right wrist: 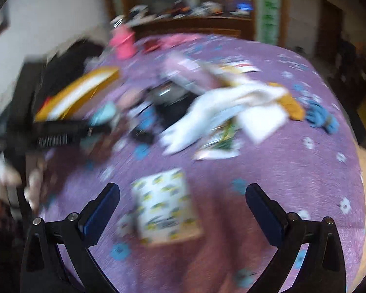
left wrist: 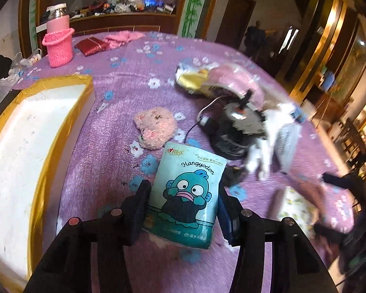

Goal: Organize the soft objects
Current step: 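Carry both tissue packs over the yellow-rimmed tray and open both tools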

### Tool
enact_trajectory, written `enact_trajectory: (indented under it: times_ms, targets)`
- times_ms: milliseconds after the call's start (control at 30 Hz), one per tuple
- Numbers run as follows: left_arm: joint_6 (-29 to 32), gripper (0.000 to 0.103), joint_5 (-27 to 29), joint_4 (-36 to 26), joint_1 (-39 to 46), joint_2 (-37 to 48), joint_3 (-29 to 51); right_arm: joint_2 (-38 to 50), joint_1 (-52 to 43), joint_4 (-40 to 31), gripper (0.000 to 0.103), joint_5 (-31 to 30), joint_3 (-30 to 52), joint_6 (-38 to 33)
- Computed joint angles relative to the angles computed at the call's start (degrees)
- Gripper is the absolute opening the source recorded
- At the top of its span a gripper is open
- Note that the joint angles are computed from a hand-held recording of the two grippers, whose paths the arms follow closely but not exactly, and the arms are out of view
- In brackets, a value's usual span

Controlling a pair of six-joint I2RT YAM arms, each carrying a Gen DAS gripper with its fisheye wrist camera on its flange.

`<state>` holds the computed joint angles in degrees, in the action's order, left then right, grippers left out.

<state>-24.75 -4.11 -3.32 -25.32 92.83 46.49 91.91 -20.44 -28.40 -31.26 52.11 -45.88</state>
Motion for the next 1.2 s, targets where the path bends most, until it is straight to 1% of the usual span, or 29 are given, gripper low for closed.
enact_trajectory:
  times_ms: [33,100,133,167,200,233,267,333,433,533,600,700,767,833,867,933,1000,1100,1200]
  targets:
    - [-0.26,0.053,0.05,0.14,-0.24,-1.68,-1.02,-0.99,1.05,0.36,0.103,1.12,-1.36,-0.73]
    - [-0.72,0.053,-0.14,-0.38,-0.67,-5.55,-2.89,-2.40,4.48,3.81,0.102,5.08,-4.16,-0.62]
    - [-0.94,0.053,-0.32,-0.75,-0.79,-7.45,-3.74,-2.45,6.02,5.32,0.095,7.09,-4.95,-0.45]
    - [-1.09,0.053,-0.49,-1.31,-0.74,-9.57,-4.59,-2.18,7.16,6.12,0.085,8.76,-5.35,-0.40]
    - [-1.00,0.053,-0.42,-1.78,-0.39,-11.18,-5.20,-1.19,8.32,6.43,0.077,10.51,-5.20,-0.20]
    - [-0.81,0.054,-0.16,-2.29,0.25,-12.74,-5.76,0.20,9.10,6.04,0.060,12.12,-4.52,0.03]
    - [-0.85,0.054,-0.20,-3.01,0.78,-15.55,-6.95,0.61,9.79,6.39,0.055,13.42,-4.72,0.65]
    - [-0.58,0.054,-0.14,-3.82,2.20,-19.60,-8.96,1.46,8.63,4.33,0.054,11.98,-3.40,0.77]
    - [-0.49,0.054,0.74,-5.97,5.48,-26.84,-11.83,0.07,6.73,1.88,0.053,9.97,-3.32,0.54]
    - [1.00,0.054,1.79,-8.74,9.75,-31.25,-12.60,-2.28,5.33,-3.12,0.053,6.91,-1.10,0.93]
    - [2.44,0.054,2.60,-10.66,13.44,-32.57,-12.09,-3.98,6.41,-7.26,0.053,3.70,1.04,2.50]
    - [5.18,0.054,3.93,-12.79,18.60,-31.59,-9.77,-4.63,9.27,-13.47,0.053,-1.60,5.91,4.52]
    - [7.31,0.054,3.86,-13.27,21.51,-29.66,-7.80,-3.60,13.16,-17.42,0.053,-5.31,10.47,7.80]
    - [9.07,0.054,5.05,-12.97,24.71,-26.80,-5.75,-1.88,17.87,-18.83,0.053,-8.41,14.50,12.50]
    - [9.79,0.054,6.68,-12.65,26.85,-24.52,-4.30,-1.17,19.24,-19.36,0.053,-9.29,16.17,13.89]
    - [10.22,0.054,9.40,-12.22,30.17,-20.19,-1.70,2.67,24.92,-18.05,0.053,-10.80,21.17,21.41]
    - [10.43,0.054,11.00,-11.70,32.72,-15.66,1.06,8.19,29.26,-16.55,0.053,-10.77,27.10,27.84]
    - [9.94,0.054,12.16,-9.71,35.46,-7.89,4.86,17.81,35.07,-12.55,0.053,-8.08,35.77,38.00]
    - [8.50,0.054,15.59,-8.10,38.26,-0.67,7.99,27.71,37.56,-12.60,0.053,-5.78,45.09,44.75]
